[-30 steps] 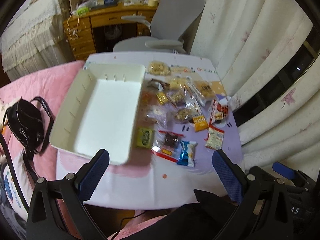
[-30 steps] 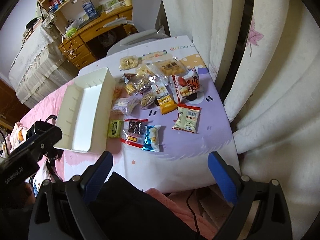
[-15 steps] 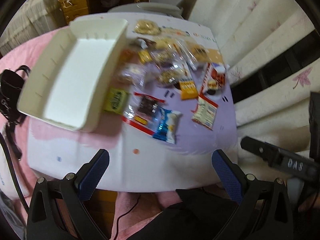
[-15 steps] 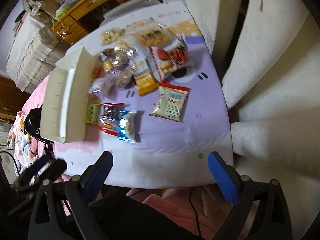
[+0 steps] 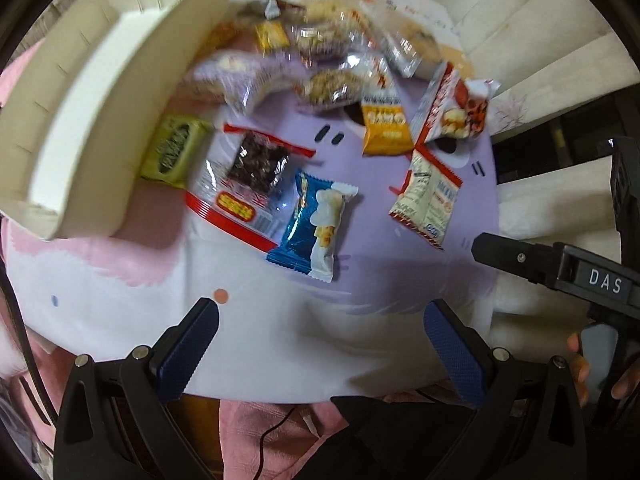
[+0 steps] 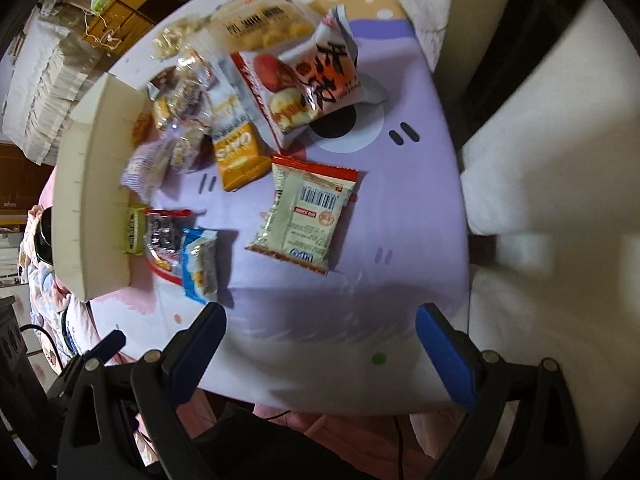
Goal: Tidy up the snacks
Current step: 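Reach the left tool to the blue cake while the right tool reaches the cracker pack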
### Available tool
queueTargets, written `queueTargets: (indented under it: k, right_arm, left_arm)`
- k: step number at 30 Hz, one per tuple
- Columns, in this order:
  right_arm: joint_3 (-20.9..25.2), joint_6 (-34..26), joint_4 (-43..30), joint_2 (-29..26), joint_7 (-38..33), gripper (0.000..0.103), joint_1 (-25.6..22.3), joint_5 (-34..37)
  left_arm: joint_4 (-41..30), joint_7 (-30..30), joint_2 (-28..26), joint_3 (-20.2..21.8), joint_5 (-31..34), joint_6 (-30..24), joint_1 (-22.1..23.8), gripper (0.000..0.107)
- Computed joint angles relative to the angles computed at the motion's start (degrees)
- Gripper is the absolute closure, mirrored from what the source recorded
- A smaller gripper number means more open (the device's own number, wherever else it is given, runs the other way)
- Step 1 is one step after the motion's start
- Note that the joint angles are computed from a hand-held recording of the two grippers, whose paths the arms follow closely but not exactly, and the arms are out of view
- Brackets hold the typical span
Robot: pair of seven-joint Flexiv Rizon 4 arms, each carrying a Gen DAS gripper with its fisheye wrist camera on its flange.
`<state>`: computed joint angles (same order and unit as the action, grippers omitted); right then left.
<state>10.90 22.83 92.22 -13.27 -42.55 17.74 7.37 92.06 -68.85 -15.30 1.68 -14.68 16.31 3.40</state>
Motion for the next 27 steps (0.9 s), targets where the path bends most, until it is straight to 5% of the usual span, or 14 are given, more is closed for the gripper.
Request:
queueTargets:
  k: [7, 16, 24, 27]
  right_arm:
    - [-0.2, -2.2, -3.3, -4.5, -4.0, 0.008, -1.3, 2.5]
    - [-0.7, -6.5, -10.1, -10.2, -8.9, 0.012, -3.2, 4.1]
    - [-1.2, -10.2, -15.5, -14.9, -10.4, 0.024, -3.8, 3.5]
    - [-1.3, -10.2, -16.3, -15.7, -10.8, 0.027, -3.7, 2.7]
  left_arm:
    - [-1.0, -4.0, -4.0, -0.8, 0.4, 5.0, -1.3, 0.009]
    - [-5.6, -10.7, -9.0, -1.0, 3.1, 2.6, -2.7, 0.031]
    - [-8.3, -13.0, -12.0, -0.8, 4.5, 1.2, -3.1, 0.067]
    - [-8.4, -13.0, -12.4, -0.7, 4.4, 1.1, -2.7, 0.073]
